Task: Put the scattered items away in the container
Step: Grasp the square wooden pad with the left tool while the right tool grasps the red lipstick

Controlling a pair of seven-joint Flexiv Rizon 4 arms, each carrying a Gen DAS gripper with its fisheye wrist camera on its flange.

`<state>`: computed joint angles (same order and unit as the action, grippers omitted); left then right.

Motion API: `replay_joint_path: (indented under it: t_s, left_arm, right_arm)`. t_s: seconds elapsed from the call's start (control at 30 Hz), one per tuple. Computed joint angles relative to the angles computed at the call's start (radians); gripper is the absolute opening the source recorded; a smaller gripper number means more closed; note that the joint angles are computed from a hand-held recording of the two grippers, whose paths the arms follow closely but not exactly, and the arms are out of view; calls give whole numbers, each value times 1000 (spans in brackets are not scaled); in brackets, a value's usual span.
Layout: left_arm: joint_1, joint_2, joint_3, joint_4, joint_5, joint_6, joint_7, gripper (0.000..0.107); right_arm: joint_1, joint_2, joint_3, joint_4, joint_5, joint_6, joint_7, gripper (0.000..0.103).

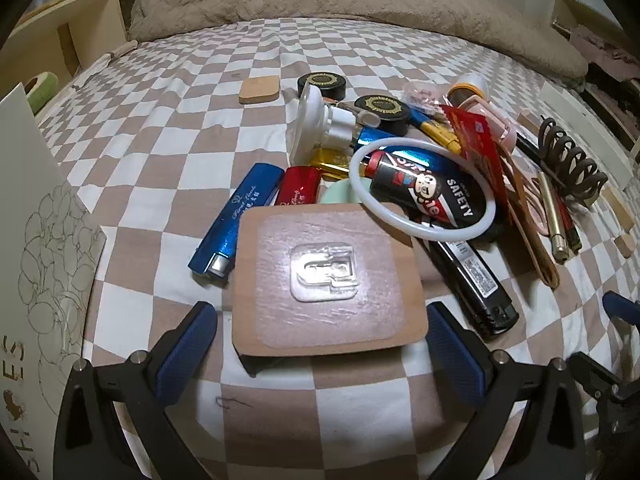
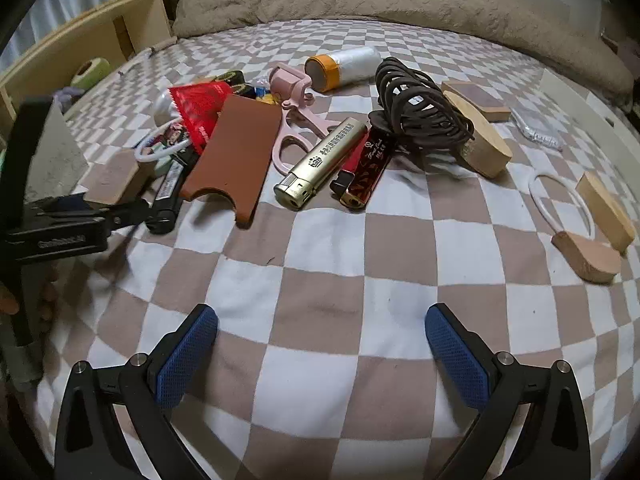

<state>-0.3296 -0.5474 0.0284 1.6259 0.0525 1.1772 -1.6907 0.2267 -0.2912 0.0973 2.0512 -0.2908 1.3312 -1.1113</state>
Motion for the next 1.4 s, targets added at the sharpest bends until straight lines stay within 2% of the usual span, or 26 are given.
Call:
replay_joint_path:
  t_s: [0.1,0.17,0.23,0.3,0.37,0.43,0.57,0.6,0.7,0.73,0.97,1.0,1.03,1.17,1.3,1.4]
  left_arm:
    - [0,6,-1,9,4,12,2,101]
    - [0,11,-2,17,5,24,5,93]
    - [2,17,-6,27,5,41,13,80]
    - [4,20,-8,34,3,50,21,77]
    - [15,14,-15,30,-9,51,37,77]
    - [14,12,-13,26,-14,50,41,77]
    - [1,-6,-12,-11,-21,32,31,77]
    - [4,-3,-17,-5,-26,38,33,77]
    - [20,9,-40,24,-49,61,55,77]
    - [26,12,-47,32,-58,67,63,76]
    - [63,43,-95,97,-141,102,118,76]
    - [71,52,-105,114,-158,105,127,76]
    - [77,62,-112,132,-171,108,136,76]
    - [79,97,-119,179,-195,110,163,76]
    - [99,139,-164,242,-238,116,240,76]
    - [93,172,-179,290,-246,115,307,76]
  right_arm:
    - [-6,-13,4,-26,14,-14,-8,103]
    - [-9,-22,5,-42,24,-14,-9,103]
    - [-14,-35,5,-63,38,-9,-8,103]
    - [-17,-49,1,-83,54,13,7,103]
    - [-29,-63,10,-101,81,34,8,100]
    - [-39,-76,14,-121,97,45,2,88]
    - [-46,-98,14,-155,112,48,2,77]
    - [-42,-103,8,-162,108,42,4,72]
    - [-41,-114,-1,-170,97,48,-2,68]
    - [-49,-119,4,-178,102,51,-11,62]
    - [-101,-152,58,-224,173,63,-67,54]
    - [-108,-149,63,-224,185,61,-70,46]
    - [-113,-146,66,-223,195,59,-74,43]
    - [-108,-143,58,-227,198,33,-93,42]
    - [-36,-148,-23,-217,108,22,-55,42]
    - [-24,-155,-39,-223,75,16,-37,42]
